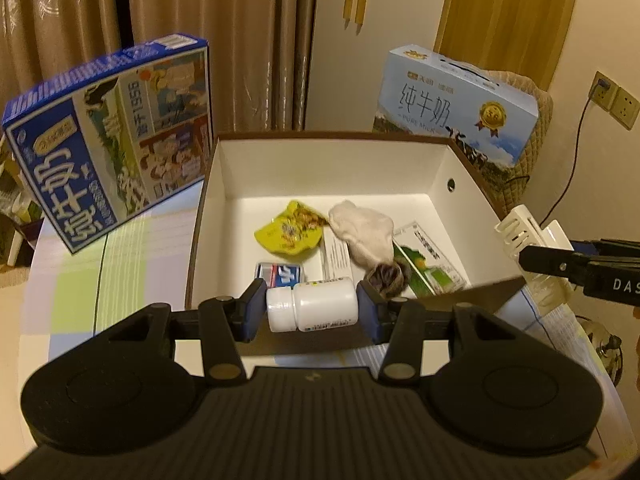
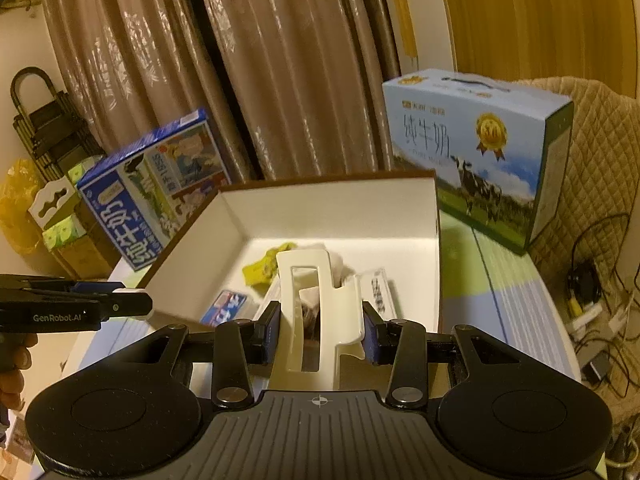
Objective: Organize objects
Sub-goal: 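Lower the pill bottle and clip into the box and open both grippers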
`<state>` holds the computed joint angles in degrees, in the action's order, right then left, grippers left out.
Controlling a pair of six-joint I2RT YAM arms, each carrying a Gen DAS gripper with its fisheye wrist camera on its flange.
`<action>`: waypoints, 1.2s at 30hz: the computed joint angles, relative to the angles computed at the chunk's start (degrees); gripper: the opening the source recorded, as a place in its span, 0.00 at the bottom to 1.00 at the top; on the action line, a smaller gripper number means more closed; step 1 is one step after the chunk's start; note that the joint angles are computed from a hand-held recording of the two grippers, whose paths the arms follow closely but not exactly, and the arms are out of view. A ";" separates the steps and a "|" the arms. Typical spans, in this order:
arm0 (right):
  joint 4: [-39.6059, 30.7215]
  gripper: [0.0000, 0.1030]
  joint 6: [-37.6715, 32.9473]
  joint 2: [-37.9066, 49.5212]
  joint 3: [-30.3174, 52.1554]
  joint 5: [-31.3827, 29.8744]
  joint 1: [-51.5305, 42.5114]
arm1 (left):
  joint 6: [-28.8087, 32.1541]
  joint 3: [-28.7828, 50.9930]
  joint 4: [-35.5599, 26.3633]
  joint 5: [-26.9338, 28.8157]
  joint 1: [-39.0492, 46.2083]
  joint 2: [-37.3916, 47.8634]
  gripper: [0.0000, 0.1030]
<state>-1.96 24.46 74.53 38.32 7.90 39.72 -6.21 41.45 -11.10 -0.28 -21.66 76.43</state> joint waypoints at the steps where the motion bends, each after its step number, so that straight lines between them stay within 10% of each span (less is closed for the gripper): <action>1: 0.40 0.37 -0.71 0.84 0.68 -0.36 -0.77 | 0.22 0.88 0.33 -0.11 0.10 1.13 0.42; 16: 0.93 0.37 -7.81 22.89 17.39 -6.76 -10.21 | 3.84 19.28 0.48 -0.36 3.17 23.71 0.42; 36: -16.49 0.37 -11.35 51.51 49.67 -8.14 -12.59 | 7.08 36.20 -5.33 -3.96 4.07 42.80 0.43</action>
<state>-18.45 13.11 126.04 87.99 -0.23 27.13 0.87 77.65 -16.43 -4.24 -17.60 119.23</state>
